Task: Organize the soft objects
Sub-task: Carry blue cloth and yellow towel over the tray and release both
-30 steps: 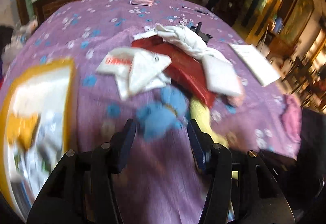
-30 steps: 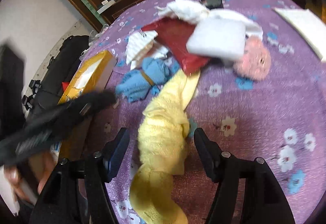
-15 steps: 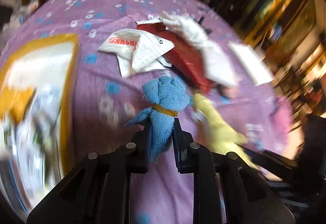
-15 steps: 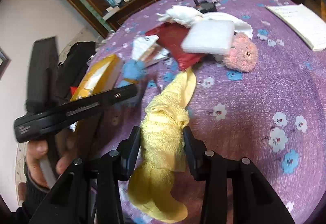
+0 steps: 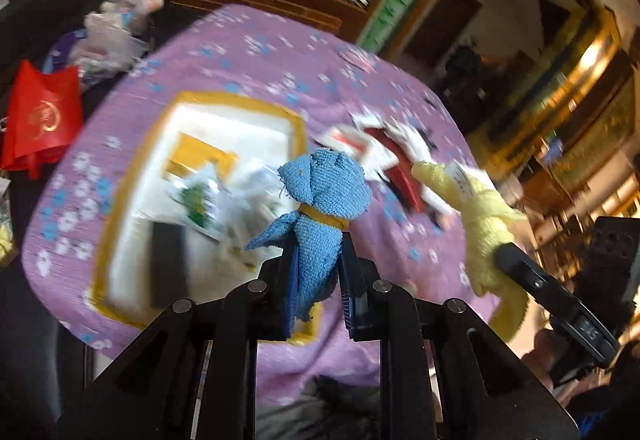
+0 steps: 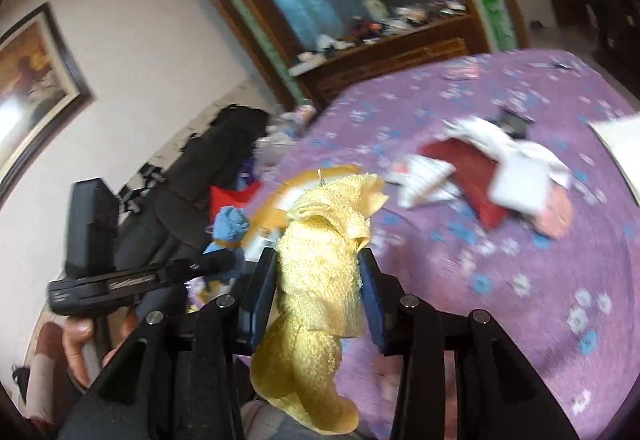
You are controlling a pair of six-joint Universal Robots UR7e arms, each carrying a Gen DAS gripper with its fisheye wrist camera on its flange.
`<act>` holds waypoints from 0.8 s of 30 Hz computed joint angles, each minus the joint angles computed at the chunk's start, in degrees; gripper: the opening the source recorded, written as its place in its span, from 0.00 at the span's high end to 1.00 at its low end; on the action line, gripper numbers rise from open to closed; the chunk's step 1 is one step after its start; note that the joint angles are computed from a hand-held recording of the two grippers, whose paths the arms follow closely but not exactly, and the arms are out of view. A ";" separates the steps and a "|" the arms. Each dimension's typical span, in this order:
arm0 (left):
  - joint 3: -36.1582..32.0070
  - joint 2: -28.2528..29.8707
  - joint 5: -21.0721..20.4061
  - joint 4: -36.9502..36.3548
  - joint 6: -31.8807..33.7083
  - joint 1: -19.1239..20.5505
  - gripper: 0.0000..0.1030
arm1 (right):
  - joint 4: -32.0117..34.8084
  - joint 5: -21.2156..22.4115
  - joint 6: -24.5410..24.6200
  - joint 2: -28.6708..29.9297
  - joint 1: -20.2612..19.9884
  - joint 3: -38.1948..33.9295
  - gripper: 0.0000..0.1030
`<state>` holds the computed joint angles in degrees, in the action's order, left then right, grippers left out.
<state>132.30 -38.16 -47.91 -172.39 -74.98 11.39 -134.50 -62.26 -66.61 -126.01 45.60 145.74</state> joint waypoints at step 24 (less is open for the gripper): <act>4.45 0.07 -0.85 -3.13 -0.57 12.91 0.82 | -39.09 -18.78 20.39 45.26 25.13 -5.96 0.58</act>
<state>136.75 -38.09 -48.76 -175.52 -75.55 24.30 -173.59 -81.05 -46.22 -80.75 70.73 139.77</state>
